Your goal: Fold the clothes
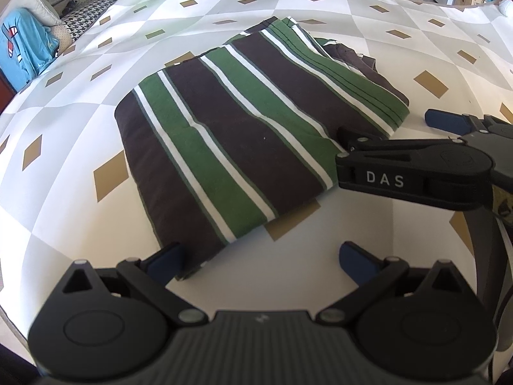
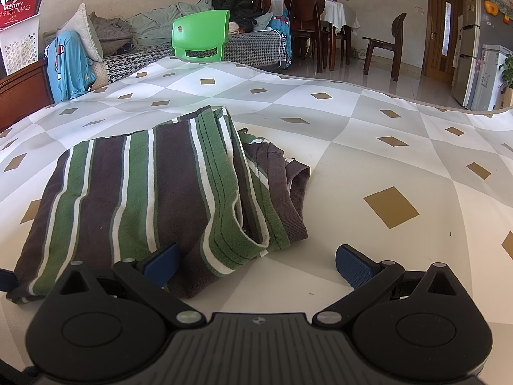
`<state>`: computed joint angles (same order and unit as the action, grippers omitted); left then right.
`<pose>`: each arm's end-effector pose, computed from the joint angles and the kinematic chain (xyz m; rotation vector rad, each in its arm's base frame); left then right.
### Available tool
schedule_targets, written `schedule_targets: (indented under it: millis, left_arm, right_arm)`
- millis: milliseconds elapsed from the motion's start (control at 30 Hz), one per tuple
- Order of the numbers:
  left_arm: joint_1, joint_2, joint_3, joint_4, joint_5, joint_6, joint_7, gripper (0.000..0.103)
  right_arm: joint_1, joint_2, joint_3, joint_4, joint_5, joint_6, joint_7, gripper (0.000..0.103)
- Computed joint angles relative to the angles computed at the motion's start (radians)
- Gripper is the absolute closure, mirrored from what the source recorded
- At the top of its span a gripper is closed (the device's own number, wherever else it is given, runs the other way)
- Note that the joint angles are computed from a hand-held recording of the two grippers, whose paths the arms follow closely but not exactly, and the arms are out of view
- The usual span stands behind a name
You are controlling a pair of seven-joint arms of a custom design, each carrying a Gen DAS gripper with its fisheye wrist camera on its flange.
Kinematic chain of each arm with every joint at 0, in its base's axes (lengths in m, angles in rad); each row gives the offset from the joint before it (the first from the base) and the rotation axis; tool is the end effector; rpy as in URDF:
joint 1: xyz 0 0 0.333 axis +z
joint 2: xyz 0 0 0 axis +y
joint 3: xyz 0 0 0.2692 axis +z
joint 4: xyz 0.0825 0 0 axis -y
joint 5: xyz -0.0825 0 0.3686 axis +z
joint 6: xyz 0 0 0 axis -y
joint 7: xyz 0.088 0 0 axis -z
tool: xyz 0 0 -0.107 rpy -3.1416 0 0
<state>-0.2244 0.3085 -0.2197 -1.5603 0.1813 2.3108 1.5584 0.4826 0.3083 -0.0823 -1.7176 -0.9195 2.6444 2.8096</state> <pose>0.6056 -0.2660 0.4804 -1.4228 2.3936 -0.4687 0.5946 0.2798 0.4312 -1.5950 1.8247 -0.8606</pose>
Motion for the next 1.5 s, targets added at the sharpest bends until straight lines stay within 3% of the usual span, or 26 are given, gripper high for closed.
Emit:
schedule_targets:
  millis: [667, 1500]
  left_arm:
    - [0.011, -0.027, -0.008, -0.048, -0.038, 0.038, 0.036, 0.000]
    - [0.013, 0.010, -0.017, 0.013, -0.092, -0.007, 0.061, 0.000]
  right_arm:
    - [0.000, 0.001, -0.001, 0.000, 0.001, 0.001, -0.001, 0.000]
    - [0.001, 0.001, -0.001, 0.001, 0.001, 0.001, -0.001, 0.000]
